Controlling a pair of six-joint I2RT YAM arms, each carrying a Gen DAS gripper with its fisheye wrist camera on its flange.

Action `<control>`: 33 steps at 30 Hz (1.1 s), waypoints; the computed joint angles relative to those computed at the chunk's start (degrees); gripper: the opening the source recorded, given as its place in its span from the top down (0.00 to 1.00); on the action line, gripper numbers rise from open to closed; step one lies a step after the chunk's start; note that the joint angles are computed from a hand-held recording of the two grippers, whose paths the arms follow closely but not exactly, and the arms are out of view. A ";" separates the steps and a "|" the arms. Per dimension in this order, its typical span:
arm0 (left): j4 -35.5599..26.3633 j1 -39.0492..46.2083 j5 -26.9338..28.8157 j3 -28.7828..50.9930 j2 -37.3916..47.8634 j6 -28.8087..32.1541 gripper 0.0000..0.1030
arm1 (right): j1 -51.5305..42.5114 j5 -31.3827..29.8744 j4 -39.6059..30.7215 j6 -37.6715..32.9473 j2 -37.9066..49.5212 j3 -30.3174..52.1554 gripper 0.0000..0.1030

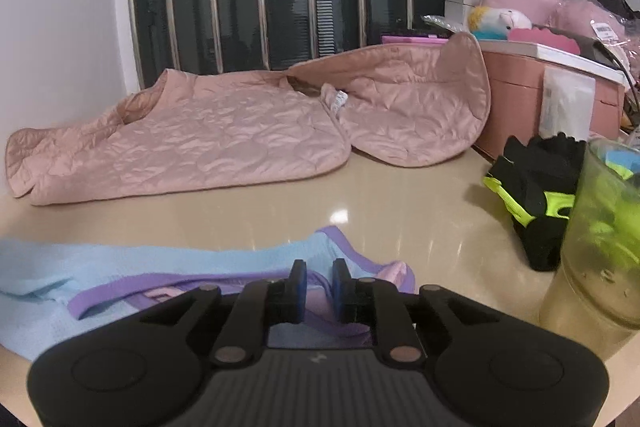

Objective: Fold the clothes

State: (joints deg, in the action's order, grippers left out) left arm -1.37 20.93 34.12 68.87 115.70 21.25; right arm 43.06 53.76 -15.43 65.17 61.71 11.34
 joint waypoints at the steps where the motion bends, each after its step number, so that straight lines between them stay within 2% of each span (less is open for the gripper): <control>1: 3.06 0.01 -0.37 -0.98 0.24 -0.51 1.00 | -0.13 -0.37 -0.12 0.54 0.18 -0.09 0.88; 2: 4.82 -0.19 -1.24 -1.96 0.07 -0.68 1.00 | -0.04 -0.35 0.13 1.03 0.06 -0.44 0.88; 4: 3.20 0.56 -1.31 -1.39 0.21 -0.57 1.00 | 0.38 0.10 0.13 2.03 0.66 -0.43 0.88; 6: 0.24 2.60 2.24 -2.36 -2.06 0.47 0.98 | 1.79 1.21 -2.25 4.31 1.02 0.59 0.87; 8: 0.17 3.88 6.56 -5.63 -5.52 3.05 0.96 | 6.24 4.80 -8.67 10.83 0.23 1.95 0.86; 9: -0.39 3.85 8.45 -7.57 -7.62 5.56 0.94 | 8.62 6.62 -12.35 14.81 0.29 2.84 0.80; 10: -1.12 3.51 9.17 -9.12 -9.40 7.11 0.89 | 8.79 6.75 -13.56 16.98 0.74 3.01 0.76; 11: -1.83 2.79 9.81 -10.83 -11.17 8.18 0.85 | 8.52 6.55 -14.21 18.70 1.21 3.02 0.67; 12: -3.60 1.93 10.67 -12.02 -12.61 9.60 0.79 | 8.23 6.34 -14.84 20.38 1.67 3.03 0.64; 15: -7.07 -0.85 12.80 -15.22 -15.75 13.30 0.76 | 7.28 5.57 -16.44 25.10 2.95 2.97 0.64; 17: -4.94 -3.04 12.65 -19.53 -19.23 13.77 0.74 | 6.21 4.87 -12.59 23.83 6.26 2.78 0.64; 19: -4.37 -4.66 12.70 -22.37 -21.70 14.76 0.69 | 7.43 5.68 -13.85 25.28 10.18 4.76 0.65; 22: -4.43 -6.60 13.38 -25.12 -23.38 16.18 0.67 | 8.47 6.07 -15.70 24.58 9.87 5.72 0.65; 24: -2.64 -7.71 12.19 -26.74 -24.30 15.50 0.67 | 7.72 5.02 -12.77 22.70 7.54 4.01 0.96; 26: -2.14 -8.38 12.11 -27.69 -25.11 15.38 0.67 | 10.15 6.81 -16.57 27.43 9.65 5.03 0.97; 28: -5.61 -8.51 15.20 -26.61 -25.12 17.40 0.67 | 14.22 8.71 -24.05 35.26 13.60 7.49 0.92; 29: -9.17 -9.36 17.33 -25.84 -24.98 21.19 0.64 | 15.55 9.42 -24.86 35.49 14.17 7.76 0.83; 30: -13.01 -10.32 19.29 -24.92 -24.68 25.27 0.59 | 16.71 10.12 -25.07 34.92 14.41 7.84 0.64; 31: -17.10 -11.37 21.06 -23.85 -24.22 29.58 0.59 | 17.84 10.81 -25.25 34.27 14.62 7.90 0.59; 33: -14.20 -15.49 20.30 -26.72 -25.80 31.17 0.59 | 15.72 10.13 -19.77 26.01 12.81 6.80 0.63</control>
State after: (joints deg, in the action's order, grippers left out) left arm -15.57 5.44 54.42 42.15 89.90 52.43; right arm 58.78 63.89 -35.21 91.17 74.52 18.14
